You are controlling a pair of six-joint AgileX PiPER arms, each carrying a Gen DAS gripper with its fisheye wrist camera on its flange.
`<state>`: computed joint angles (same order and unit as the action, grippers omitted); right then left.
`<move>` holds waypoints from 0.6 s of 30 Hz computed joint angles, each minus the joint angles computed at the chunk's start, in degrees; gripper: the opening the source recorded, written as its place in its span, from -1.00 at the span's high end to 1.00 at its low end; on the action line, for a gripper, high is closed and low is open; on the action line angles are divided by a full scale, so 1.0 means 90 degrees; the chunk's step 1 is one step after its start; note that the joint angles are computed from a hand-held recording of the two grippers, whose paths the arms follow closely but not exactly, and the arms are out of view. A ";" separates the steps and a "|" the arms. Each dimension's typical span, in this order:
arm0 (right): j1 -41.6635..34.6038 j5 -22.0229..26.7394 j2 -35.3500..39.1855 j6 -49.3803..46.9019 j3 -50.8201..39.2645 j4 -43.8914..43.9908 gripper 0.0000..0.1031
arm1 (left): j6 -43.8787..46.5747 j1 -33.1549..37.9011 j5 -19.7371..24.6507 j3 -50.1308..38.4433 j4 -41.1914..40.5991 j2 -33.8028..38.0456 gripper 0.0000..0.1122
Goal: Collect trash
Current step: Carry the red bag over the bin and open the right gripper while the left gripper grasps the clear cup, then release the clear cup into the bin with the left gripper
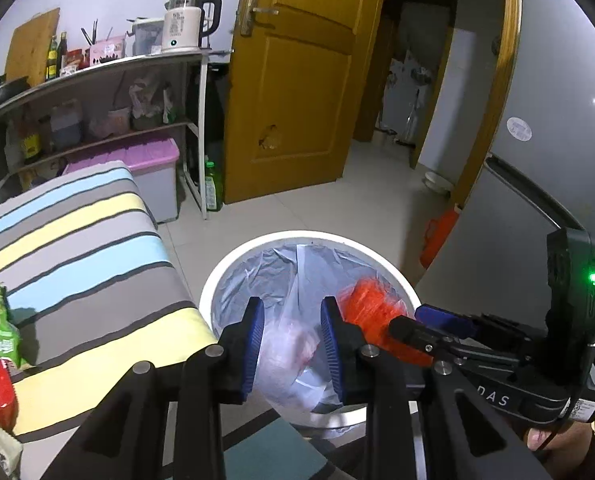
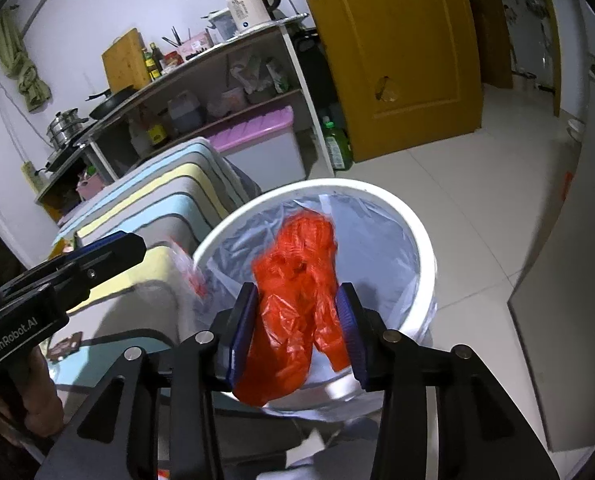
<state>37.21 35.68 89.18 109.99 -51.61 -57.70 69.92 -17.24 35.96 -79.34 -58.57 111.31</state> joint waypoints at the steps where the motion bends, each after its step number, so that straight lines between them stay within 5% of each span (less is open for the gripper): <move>1: -0.0023 -0.0027 0.0018 0.0008 0.0007 -0.0022 0.17 | -0.0064 -0.0012 -0.0019 -0.0048 0.0062 0.0053 0.48; 18: 0.0868 0.0750 0.0048 -0.0191 -0.0727 -0.0203 0.10 | 0.1267 0.0997 0.0209 0.1031 -0.1132 -0.0986 0.48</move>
